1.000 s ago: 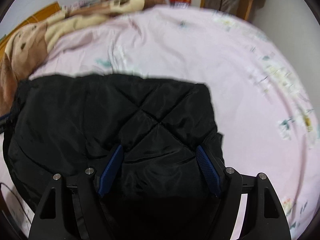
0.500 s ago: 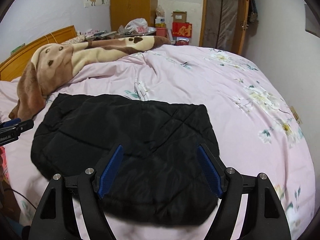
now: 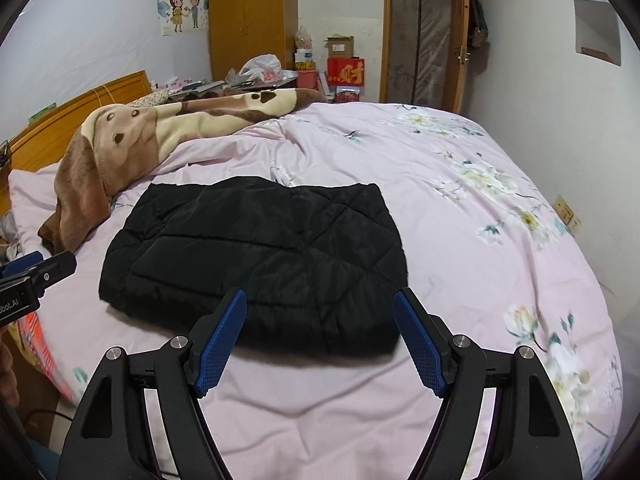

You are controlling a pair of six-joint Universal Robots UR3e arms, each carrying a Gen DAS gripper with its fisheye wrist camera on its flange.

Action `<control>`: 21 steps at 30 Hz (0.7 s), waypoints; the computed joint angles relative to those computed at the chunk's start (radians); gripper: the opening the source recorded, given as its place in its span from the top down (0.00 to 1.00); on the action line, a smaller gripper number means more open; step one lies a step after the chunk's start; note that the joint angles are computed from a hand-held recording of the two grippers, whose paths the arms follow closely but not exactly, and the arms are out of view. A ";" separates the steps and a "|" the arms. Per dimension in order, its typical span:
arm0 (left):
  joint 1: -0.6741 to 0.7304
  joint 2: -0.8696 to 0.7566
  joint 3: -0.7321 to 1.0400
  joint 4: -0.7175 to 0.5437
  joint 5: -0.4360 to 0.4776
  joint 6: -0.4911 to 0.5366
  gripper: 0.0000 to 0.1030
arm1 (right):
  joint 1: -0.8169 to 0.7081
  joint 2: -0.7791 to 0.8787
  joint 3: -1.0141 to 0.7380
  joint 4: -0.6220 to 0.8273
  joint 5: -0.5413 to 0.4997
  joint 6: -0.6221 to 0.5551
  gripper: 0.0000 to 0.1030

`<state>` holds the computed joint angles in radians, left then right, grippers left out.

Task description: Fold large clothes

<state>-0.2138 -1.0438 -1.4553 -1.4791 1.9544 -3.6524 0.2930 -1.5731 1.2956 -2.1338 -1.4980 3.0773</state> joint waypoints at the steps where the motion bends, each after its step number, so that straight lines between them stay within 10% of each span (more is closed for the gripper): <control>1: -0.085 -0.023 0.022 -0.013 0.056 -0.056 0.18 | 0.004 -0.028 0.020 0.005 -0.010 -0.002 0.26; 11: -0.518 -0.206 0.252 -0.283 0.336 -0.455 0.15 | 0.044 -0.196 0.138 0.004 -0.091 0.005 0.26; 21: -0.640 -0.280 0.345 -0.445 0.388 -0.615 0.15 | 0.063 -0.259 0.176 0.014 -0.091 0.021 0.26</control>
<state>-0.8538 -1.3241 -1.1099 -1.9241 2.3425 -4.2669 0.3556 -1.8317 1.4721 -2.1198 -1.5891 3.0985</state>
